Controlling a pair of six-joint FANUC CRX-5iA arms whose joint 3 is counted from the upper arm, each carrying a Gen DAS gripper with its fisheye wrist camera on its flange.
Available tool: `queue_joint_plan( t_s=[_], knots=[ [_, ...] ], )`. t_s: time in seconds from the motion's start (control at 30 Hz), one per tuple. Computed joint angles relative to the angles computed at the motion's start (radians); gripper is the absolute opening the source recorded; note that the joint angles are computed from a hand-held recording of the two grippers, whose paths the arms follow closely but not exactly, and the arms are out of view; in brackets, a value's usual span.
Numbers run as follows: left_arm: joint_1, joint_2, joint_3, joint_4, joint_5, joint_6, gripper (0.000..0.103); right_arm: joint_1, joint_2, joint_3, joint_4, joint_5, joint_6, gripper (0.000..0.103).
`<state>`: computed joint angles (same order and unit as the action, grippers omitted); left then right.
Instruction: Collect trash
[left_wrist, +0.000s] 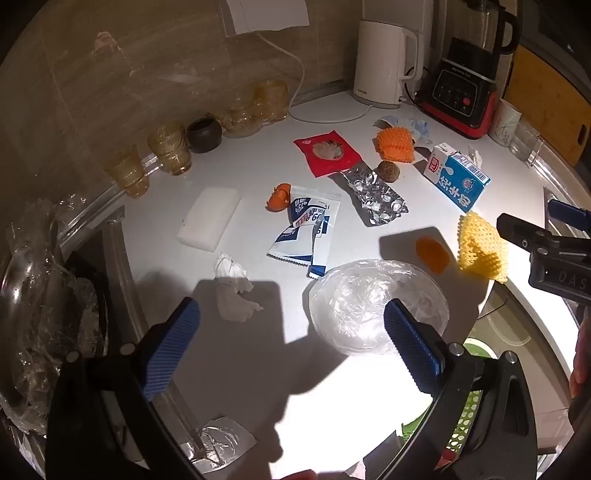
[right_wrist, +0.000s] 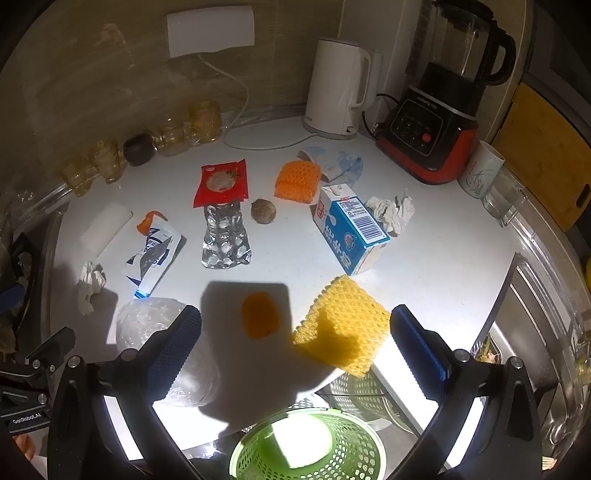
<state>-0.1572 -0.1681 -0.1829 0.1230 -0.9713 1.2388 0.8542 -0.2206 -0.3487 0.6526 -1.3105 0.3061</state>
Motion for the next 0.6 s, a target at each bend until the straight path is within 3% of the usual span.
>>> queue_joint_plan(
  t_s=[0.6],
  knots=[
    [0.008, 0.000, -0.002, 0.005, -0.010, 0.000, 0.095, 0.003, 0.009, 0.011, 0.002, 0.001, -0.002, 0.101]
  ],
)
